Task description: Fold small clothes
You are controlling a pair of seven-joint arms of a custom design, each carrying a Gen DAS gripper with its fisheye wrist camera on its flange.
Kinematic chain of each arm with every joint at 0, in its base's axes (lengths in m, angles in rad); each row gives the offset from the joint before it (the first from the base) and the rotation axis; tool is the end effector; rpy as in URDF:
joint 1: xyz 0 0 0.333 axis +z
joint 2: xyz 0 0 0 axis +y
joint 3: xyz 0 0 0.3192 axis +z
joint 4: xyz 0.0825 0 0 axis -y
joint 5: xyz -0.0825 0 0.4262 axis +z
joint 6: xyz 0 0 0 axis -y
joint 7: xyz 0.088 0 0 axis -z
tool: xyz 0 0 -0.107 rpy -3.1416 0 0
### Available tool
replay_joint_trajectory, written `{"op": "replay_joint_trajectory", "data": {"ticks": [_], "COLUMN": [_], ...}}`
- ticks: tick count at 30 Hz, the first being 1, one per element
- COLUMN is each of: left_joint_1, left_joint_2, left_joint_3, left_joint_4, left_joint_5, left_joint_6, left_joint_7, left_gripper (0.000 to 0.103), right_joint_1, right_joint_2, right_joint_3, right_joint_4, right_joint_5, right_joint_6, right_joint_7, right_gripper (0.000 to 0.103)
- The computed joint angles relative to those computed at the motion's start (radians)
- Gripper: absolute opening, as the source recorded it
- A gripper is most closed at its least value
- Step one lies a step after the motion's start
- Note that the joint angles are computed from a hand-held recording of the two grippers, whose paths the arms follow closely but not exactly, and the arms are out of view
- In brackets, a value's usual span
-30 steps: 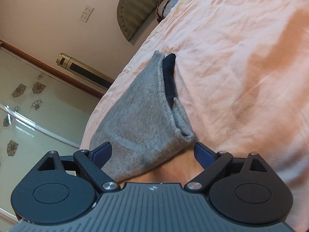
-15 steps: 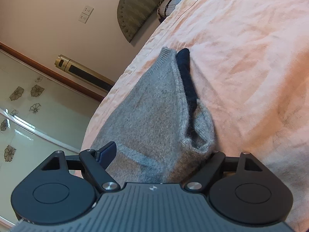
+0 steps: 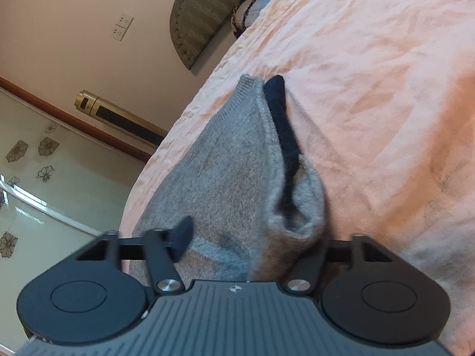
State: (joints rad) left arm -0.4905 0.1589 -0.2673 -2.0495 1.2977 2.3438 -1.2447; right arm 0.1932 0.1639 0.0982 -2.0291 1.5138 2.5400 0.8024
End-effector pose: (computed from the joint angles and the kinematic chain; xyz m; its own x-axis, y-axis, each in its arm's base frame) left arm 0.4711 -0.4210 0.3653 0.5994 -0.4714 0.6469 -0.1669 -0.8641 -0.4749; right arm 0.6173 0.1711 0.3735 0.0959 -0.5979 -0.7958 -0.8825 0.3187 -0.3458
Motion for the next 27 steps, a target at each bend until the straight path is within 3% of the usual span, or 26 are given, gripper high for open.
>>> {"op": "replay_joint_trajectory", "data": {"ticks": [2, 6, 11, 16, 18, 20, 22, 23, 24, 25, 26, 27], "left_joint_1": [0.003, -0.007, -0.017, -0.062, -0.078, -0.091, -0.096, -0.092, -0.082, -0.068, -0.05, -0.027], "left_joint_2": [-0.01, -0.053, -0.173, -0.251, -0.273, -0.311, -0.377, -0.408, -0.433, -0.45, -0.451, -0.437], "left_joint_3": [0.003, -0.014, -0.064, -0.148, -0.166, -0.186, -0.195, -0.204, -0.214, -0.215, -0.209, -0.204], "left_joint_4": [-0.015, -0.032, -0.115, -0.2, -0.25, -0.299, -0.346, -0.361, -0.367, -0.364, -0.353, -0.332], "left_joint_5": [0.019, 0.046, 0.081, -0.073, -0.096, -0.118, -0.155, -0.158, -0.147, -0.132, -0.118, -0.082], "left_joint_6": [0.013, -0.025, -0.018, -0.048, -0.011, -0.027, -0.059, -0.097, -0.139, -0.174, -0.191, -0.205], "left_joint_7": [-0.021, 0.017, -0.014, 0.04, 0.038, 0.013, 0.017, 0.014, 0.015, 0.039, 0.081, 0.133], "left_gripper": [0.009, 0.008, 0.006, 0.006, 0.006, 0.007, 0.008, 0.011, 0.027, 0.043, 0.084, 0.097], "right_joint_1": [-0.003, -0.006, -0.022, -0.027, -0.035, -0.038, -0.042, -0.046, -0.045, -0.039, -0.032, -0.027], "right_joint_2": [0.037, 0.021, -0.078, -0.23, -0.279, -0.312, -0.326, -0.332, -0.34, -0.341, -0.322, -0.285], "right_joint_3": [-0.001, 0.009, -0.012, -0.071, -0.102, -0.111, -0.139, -0.145, -0.141, -0.133, -0.129, -0.131], "right_joint_4": [0.02, 0.013, -0.054, -0.217, -0.292, -0.345, -0.366, -0.36, -0.35, -0.33, -0.293, -0.239], "right_joint_5": [-0.022, -0.004, 0.058, -0.063, -0.118, -0.217, -0.189, -0.183, -0.167, -0.15, -0.129, -0.122], "right_joint_6": [-0.008, 0.004, -0.073, -0.183, -0.249, -0.252, -0.285, -0.279, -0.226, -0.161, -0.118, -0.112], "right_joint_7": [0.056, 0.02, -0.1, -0.099, -0.063, -0.005, -0.025, -0.027, -0.042, -0.064, -0.098, -0.123], "right_gripper": [0.01, 0.011, 0.01, 0.01, 0.011, 0.018, 0.026, 0.043, 0.064, 0.073, 0.077, 0.077]}}
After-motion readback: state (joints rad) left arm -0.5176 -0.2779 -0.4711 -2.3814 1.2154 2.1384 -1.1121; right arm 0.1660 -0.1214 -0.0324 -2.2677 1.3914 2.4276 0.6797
